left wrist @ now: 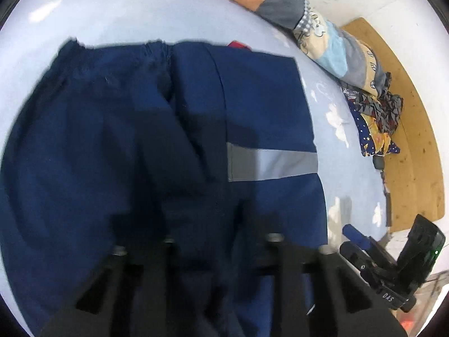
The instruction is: Fold large clothes
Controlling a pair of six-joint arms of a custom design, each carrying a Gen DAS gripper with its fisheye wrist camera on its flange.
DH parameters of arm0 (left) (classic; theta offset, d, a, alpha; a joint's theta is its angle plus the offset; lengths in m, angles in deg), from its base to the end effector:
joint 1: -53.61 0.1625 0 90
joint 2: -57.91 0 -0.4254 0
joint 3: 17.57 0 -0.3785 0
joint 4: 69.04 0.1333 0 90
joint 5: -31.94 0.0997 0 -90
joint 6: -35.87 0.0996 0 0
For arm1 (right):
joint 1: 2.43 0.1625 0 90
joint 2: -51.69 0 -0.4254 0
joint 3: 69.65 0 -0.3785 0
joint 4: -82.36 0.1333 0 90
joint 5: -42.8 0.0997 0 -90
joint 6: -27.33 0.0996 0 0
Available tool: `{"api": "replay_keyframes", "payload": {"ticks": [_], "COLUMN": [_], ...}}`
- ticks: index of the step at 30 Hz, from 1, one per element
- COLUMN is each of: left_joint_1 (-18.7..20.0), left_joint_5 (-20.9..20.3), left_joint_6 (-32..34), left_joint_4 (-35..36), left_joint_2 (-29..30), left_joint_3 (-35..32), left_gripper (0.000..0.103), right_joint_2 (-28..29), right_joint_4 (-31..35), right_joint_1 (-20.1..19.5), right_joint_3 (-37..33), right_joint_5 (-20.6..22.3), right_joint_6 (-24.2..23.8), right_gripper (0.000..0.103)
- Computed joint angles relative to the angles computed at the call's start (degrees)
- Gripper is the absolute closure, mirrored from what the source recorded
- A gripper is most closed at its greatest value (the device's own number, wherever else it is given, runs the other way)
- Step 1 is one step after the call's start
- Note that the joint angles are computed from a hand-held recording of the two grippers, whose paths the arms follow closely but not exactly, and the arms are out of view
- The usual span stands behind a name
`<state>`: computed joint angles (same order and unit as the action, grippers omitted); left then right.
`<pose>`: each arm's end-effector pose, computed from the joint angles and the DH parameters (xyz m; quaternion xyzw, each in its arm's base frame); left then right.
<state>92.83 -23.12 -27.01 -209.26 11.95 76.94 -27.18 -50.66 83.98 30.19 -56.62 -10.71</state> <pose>-0.3819 -0.5574 0.1059 -0.1049 0.9480 -0.2589 0.1526 0.0814 -0.5711 0.3908 0.2747 -0.9390 0.1495 0.1431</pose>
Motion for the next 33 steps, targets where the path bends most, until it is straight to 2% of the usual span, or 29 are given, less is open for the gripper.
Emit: {"api": "replay_keyframes", "payload": {"ticks": [4, 7, 9, 12, 15, 16, 17, 20, 25, 27, 29, 33], "left_joint_1": [-2.7, -4.4, -5.2, -6.0, -6.4, -6.6, -6.9, -8.0, -10.0, -10.6, -10.6, -8.7], "left_joint_5": [5.5, 8.7, 10.4, 11.1, 11.4, 11.6, 12.0, 14.0, 17.0, 18.1, 18.4, 16.5], "left_joint_6": [0.9, 1.5, 3.7, 5.0, 5.6, 6.1, 5.9, 5.8, 3.9, 1.9, -0.8, -6.5], "left_joint_4": [2.3, 0.7, -1.4, -2.6, -3.3, -3.7, -3.8, -4.5, -5.2, -4.0, -2.7, 0.9], "left_joint_2": [0.2, 0.1, 0.2, 0.1, -0.2, -0.4, -0.7, -2.3, -6.2, -8.0, -10.2, -13.6], "left_joint_3": [-1.0, -0.8, -0.6, -0.6, -0.4, -0.2, -0.1, 1.4, 5.4, 7.2, 9.7, 14.0], "left_gripper": [0.095, 0.095, 0.095, 0.095, 0.096, 0.096, 0.096, 0.096, 0.096, 0.096, 0.096, 0.096], "right_joint_2": [0.1, 0.4, 0.9, 2.6, 4.7, 5.2, 5.6, 5.0, 3.5, 2.7, 2.5, 3.0], "right_joint_4": [-1.2, -1.7, -4.0, -6.0, -6.8, -6.7, -6.8, -9.9, -10.4, -13.5, -19.3, -28.0], "right_joint_1": [-0.1, -0.3, -0.1, 0.1, 0.6, 0.7, 1.3, 3.1, 4.4, 5.4, 6.9, 8.8], "right_joint_3": [0.3, 0.0, 0.3, -0.5, -1.0, -1.0, -0.6, 1.2, 2.4, 4.7, 7.9, 13.0], "right_joint_5": [-0.2, 0.0, -1.6, -6.3, -9.0, -8.7, -9.0, -9.1, -5.5, -5.3, -6.5, -7.9], "right_joint_6": [0.3, 1.9, 3.1, 6.1, 5.8, 5.1, 4.4, 2.3, 0.2, -2.0, -5.6, -12.0], "right_gripper": [0.032, 0.032, 0.032, 0.032, 0.032, 0.032, 0.038, 0.044, 0.044, 0.044, 0.044, 0.044]}}
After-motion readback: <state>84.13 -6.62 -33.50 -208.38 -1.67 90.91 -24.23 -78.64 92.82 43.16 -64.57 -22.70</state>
